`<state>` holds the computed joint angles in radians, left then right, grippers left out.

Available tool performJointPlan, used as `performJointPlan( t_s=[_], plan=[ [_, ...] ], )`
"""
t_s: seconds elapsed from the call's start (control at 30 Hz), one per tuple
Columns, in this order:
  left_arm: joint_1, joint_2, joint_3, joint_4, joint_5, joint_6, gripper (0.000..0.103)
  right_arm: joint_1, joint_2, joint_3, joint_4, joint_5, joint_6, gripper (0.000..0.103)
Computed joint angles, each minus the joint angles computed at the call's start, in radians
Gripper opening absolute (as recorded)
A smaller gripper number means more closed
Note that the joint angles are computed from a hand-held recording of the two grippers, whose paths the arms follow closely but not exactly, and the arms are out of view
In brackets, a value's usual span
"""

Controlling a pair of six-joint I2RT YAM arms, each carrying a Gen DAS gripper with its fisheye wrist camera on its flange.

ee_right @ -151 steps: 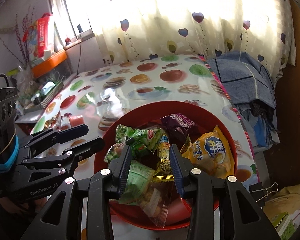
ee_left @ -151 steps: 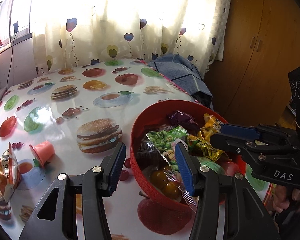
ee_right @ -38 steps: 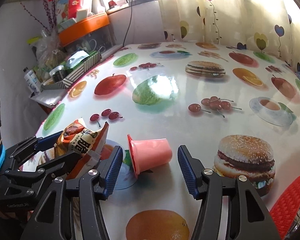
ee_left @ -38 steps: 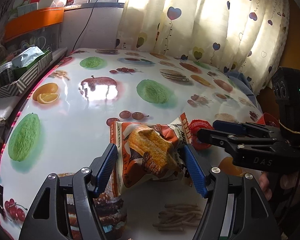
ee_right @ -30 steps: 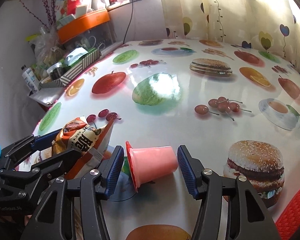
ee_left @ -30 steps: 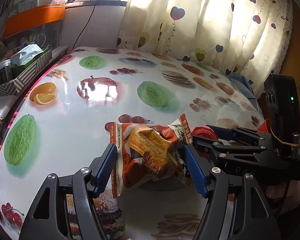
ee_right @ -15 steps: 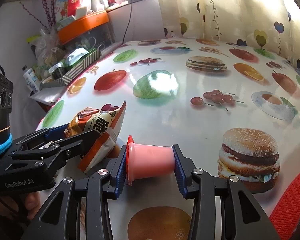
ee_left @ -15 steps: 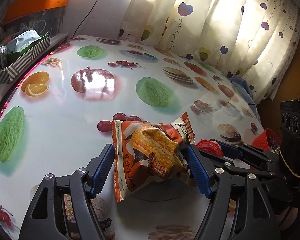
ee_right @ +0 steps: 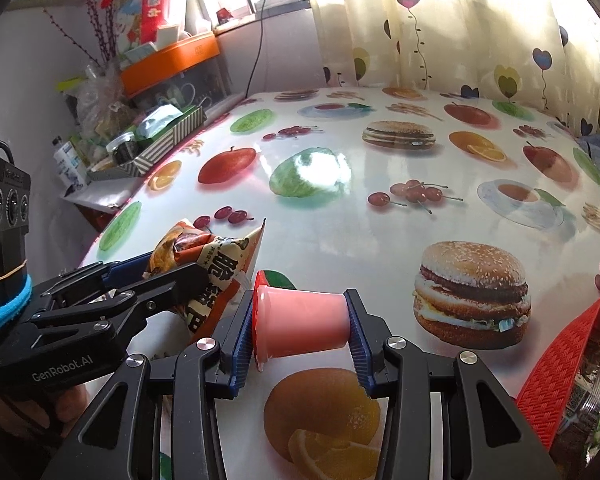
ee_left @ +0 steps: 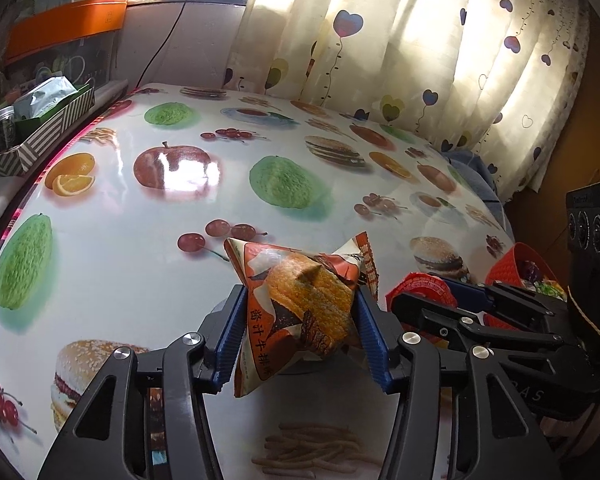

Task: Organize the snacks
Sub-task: 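Carry the brown-orange bag with the left tool over the basket while the right carries the jelly cup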

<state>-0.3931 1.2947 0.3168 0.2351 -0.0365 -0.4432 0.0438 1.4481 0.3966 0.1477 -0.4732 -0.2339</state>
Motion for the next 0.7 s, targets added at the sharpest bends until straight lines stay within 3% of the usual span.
performJointPlan(
  t_s=[0.37, 0.7],
  plan=[
    [-0.105, -0.201, -0.031, -0.145, -0.103, -0.074, 0.054, -0.083, -0.226, -0.058, -0.151, -0.077, -0.064, 0.04],
    [-0.262, -0.313, -0.012, -0.279, -0.225, -0.17, 0.054, -0.248, -0.436, -0.077, -0.382, -0.191, -0.2, 0.04]
  ],
)
